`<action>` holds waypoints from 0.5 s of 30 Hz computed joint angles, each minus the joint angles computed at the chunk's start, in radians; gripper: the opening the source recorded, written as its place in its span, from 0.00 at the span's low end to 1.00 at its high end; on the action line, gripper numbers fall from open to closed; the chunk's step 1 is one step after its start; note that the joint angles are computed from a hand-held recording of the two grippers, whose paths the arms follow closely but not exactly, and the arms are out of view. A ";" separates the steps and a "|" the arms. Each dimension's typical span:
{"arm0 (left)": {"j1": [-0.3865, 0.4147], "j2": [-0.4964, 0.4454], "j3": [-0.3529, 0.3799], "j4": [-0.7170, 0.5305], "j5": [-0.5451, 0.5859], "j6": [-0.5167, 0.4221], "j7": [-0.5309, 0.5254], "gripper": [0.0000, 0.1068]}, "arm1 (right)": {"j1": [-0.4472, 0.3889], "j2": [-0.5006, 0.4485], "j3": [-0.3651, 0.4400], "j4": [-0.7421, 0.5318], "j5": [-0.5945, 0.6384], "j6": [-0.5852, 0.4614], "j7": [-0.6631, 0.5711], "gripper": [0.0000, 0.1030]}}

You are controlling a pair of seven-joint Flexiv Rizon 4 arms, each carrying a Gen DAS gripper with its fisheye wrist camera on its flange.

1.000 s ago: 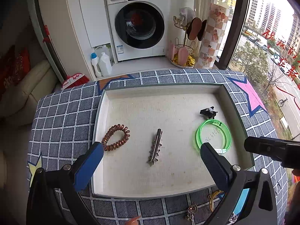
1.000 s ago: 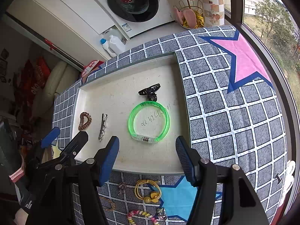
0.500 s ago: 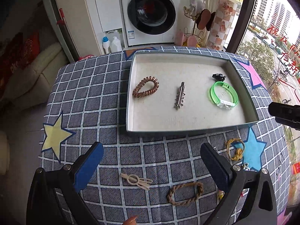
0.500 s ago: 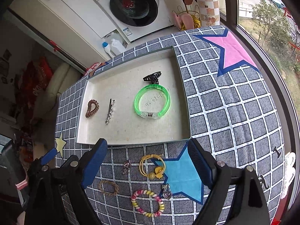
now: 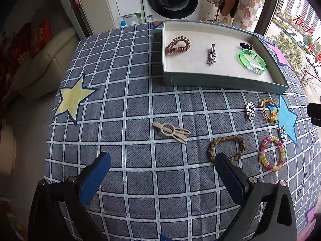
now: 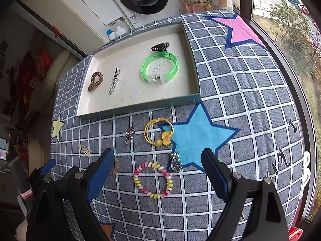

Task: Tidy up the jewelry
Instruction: 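Lift both open tools out of the tray back over the table, then grasp the beige hair clip with the left tool while the right tool grasps the beaded bracelet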

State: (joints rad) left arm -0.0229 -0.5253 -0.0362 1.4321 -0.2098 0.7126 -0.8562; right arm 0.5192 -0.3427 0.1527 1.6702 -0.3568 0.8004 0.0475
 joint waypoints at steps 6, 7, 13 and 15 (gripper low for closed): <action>0.008 -0.012 0.014 -0.014 0.005 -0.090 -0.041 0.96 | 0.013 0.003 0.026 0.022 0.055 -0.005 0.027 0.88; 0.007 -0.016 0.017 -0.019 0.009 -0.098 -0.055 0.96 | 0.016 0.002 0.029 0.024 0.063 -0.008 0.031 0.88; 0.000 -0.065 0.034 -0.090 0.024 -0.148 -0.188 0.96 | 0.026 -0.011 0.044 0.018 0.112 -0.046 0.036 0.88; 0.000 -0.087 0.033 -0.125 0.021 -0.170 -0.240 0.96 | 0.030 -0.017 0.045 0.010 0.122 -0.068 0.039 0.88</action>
State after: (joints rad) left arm -0.0233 -0.6126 -0.0027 1.3075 -0.1889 0.5423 -1.0962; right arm 0.5489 -0.3596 0.1973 1.6797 -0.2344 0.7320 0.0867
